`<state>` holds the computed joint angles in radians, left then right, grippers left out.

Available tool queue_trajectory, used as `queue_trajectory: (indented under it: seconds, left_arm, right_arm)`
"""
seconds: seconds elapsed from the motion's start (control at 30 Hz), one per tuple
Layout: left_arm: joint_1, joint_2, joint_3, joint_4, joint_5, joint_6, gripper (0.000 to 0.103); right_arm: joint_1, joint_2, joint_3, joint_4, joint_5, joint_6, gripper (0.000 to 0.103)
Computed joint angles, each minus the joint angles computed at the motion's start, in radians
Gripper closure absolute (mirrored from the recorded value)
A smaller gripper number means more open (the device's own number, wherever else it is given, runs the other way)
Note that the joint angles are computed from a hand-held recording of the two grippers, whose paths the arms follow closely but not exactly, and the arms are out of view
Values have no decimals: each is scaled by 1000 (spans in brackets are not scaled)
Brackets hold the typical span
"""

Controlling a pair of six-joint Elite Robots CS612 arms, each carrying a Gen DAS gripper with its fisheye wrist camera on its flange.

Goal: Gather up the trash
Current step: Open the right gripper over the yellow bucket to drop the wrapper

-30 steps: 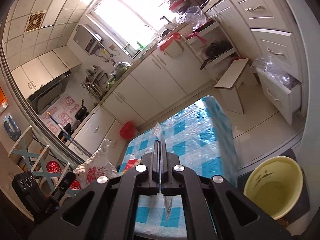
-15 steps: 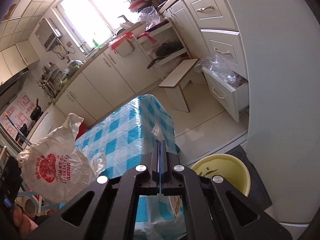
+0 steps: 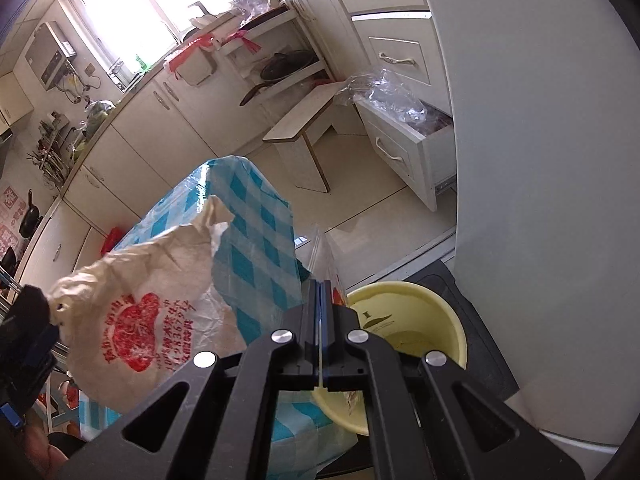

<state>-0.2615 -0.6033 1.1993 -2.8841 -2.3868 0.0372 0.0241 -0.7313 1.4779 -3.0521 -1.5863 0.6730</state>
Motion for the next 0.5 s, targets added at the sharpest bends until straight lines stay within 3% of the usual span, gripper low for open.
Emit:
queue_trajectory:
  seconds: [0.37,0.4,0.43,0.5]
  left_arm:
    - [-45,53,-48,161,116,23,82]
    - [-46,54,-49,164,122,26,81]
    - [-48,53,-49,168,128,29,78]
    - [-48,53,-47,163,138,31,73]
  right_arm:
    - [-18,-8,26,30,14,88,99]
    - [-19,-8,27,26,14,89,88]
    - [-19,-9,29,22,9,88,67]
    - [-18,-8,28,13,4,83,60]
